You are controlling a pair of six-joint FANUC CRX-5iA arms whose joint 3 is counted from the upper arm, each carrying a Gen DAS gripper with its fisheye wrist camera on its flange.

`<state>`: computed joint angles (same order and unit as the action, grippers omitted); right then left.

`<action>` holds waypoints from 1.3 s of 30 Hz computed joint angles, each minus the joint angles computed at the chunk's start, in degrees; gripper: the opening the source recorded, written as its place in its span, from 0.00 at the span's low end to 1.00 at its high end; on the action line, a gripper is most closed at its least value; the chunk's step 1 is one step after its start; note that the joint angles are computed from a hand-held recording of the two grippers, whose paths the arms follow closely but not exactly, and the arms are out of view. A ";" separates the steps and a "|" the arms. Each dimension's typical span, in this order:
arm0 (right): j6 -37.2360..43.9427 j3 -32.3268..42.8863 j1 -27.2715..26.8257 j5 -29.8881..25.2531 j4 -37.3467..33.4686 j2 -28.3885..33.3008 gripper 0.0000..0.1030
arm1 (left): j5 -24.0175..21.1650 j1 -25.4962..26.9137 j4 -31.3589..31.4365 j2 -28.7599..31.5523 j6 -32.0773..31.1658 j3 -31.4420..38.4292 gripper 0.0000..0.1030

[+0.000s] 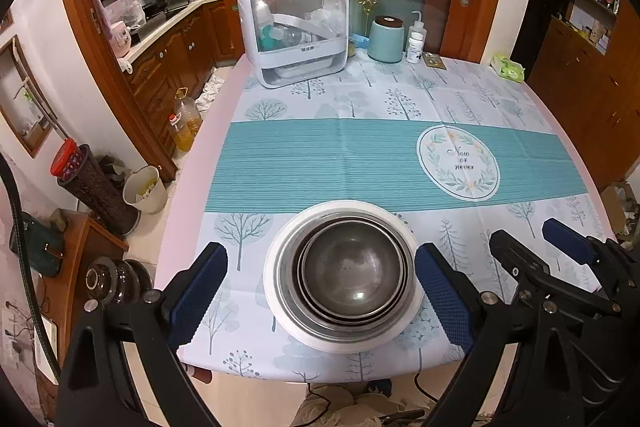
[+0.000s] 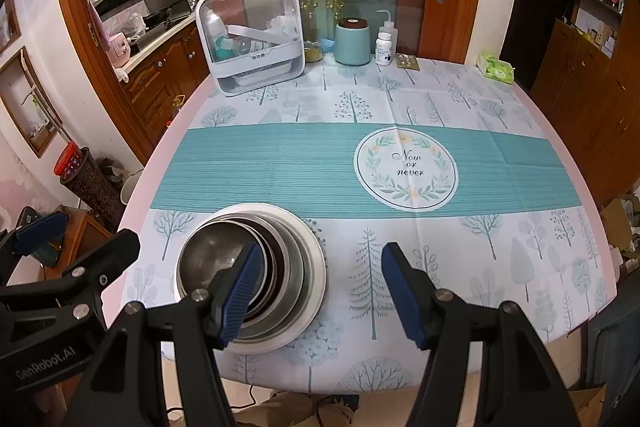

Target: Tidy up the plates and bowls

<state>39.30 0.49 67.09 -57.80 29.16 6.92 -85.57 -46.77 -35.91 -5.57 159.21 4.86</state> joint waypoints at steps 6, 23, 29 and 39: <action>0.14 0.24 0.08 0.05 -0.31 0.14 0.61 | -0.10 0.34 0.37 -0.20 0.28 -0.28 0.91; -0.77 0.37 0.00 0.52 1.15 0.57 0.61 | 0.55 1.21 0.80 -0.56 -0.48 -0.65 0.91; -1.27 0.17 -0.06 0.47 1.47 0.59 0.61 | 1.68 2.83 1.69 -0.90 -2.33 -1.03 0.91; -1.07 0.21 -0.20 0.49 1.25 0.61 0.61 | 1.79 2.94 1.73 -0.72 -2.43 -0.91 0.91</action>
